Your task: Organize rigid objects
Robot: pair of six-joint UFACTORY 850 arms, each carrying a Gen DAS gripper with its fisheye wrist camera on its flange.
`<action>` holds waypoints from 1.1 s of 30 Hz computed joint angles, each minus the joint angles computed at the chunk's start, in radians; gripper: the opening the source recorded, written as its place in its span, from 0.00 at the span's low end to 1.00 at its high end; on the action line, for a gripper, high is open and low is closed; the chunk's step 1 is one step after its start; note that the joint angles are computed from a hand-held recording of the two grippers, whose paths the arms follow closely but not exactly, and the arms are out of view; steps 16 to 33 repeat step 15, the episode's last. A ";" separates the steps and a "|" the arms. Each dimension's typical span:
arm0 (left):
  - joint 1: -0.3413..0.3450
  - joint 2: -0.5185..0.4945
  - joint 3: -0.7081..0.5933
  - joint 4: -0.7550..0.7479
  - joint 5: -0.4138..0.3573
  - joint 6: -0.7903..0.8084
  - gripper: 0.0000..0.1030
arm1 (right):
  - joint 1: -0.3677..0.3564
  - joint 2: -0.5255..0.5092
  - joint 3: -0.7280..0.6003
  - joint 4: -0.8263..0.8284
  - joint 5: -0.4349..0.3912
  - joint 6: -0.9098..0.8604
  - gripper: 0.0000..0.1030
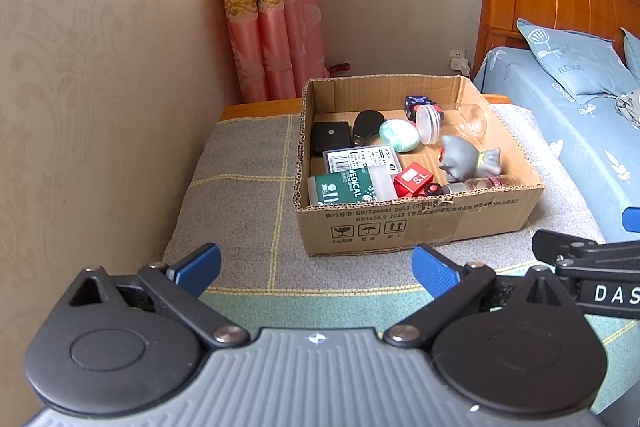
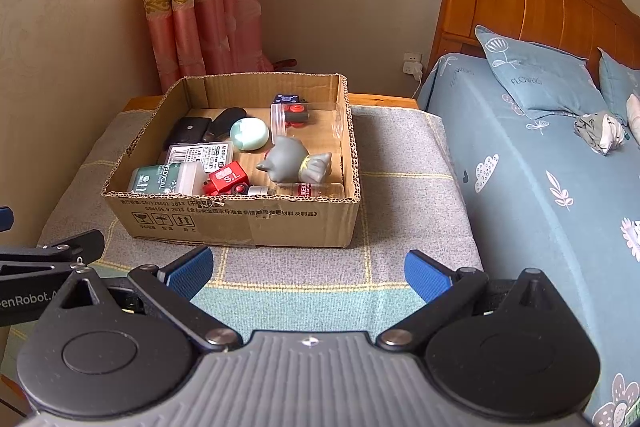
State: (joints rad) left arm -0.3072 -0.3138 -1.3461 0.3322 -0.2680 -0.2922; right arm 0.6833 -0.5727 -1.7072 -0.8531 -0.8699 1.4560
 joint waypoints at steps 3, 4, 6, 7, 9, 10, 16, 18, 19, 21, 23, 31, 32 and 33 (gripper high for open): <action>-0.001 0.001 0.001 -0.002 -0.001 0.002 0.98 | 0.000 0.000 0.000 0.000 -0.001 -0.001 1.00; -0.001 0.001 0.001 -0.002 0.000 0.003 0.98 | 0.000 0.001 0.001 -0.001 -0.001 0.000 1.00; -0.001 0.001 0.001 0.000 0.000 0.000 0.98 | 0.001 0.002 0.002 -0.003 0.000 0.003 1.00; -0.001 0.001 0.001 0.000 0.000 0.000 0.98 | 0.001 0.002 0.002 -0.004 -0.001 0.003 1.00; -0.001 0.001 0.001 0.002 0.000 -0.002 0.98 | 0.001 0.003 0.004 -0.005 0.000 0.004 1.00; -0.002 0.001 0.000 0.007 -0.002 -0.007 0.98 | 0.001 0.003 0.004 -0.004 0.000 0.004 1.00; -0.002 0.002 0.004 0.000 -0.003 -0.002 0.98 | 0.001 0.008 0.011 -0.005 0.003 0.007 1.00; -0.002 0.002 0.004 0.000 -0.003 -0.002 0.98 | 0.001 0.008 0.011 -0.005 0.003 0.007 1.00; -0.002 0.002 0.004 0.000 -0.003 -0.002 0.98 | 0.001 0.008 0.011 -0.005 0.003 0.007 1.00; -0.002 0.002 0.004 0.000 -0.003 -0.002 0.98 | 0.001 0.008 0.011 -0.005 0.003 0.007 1.00; -0.002 0.002 0.004 0.000 -0.003 -0.002 0.98 | 0.001 0.008 0.011 -0.005 0.003 0.007 1.00; -0.002 0.002 0.004 0.000 -0.003 -0.002 0.98 | 0.001 0.008 0.011 -0.005 0.003 0.007 1.00; -0.002 0.002 0.004 0.000 -0.003 -0.002 0.98 | 0.001 0.008 0.011 -0.005 0.003 0.007 1.00; -0.002 0.002 0.004 0.000 -0.003 -0.002 0.98 | 0.001 0.008 0.011 -0.005 0.003 0.007 1.00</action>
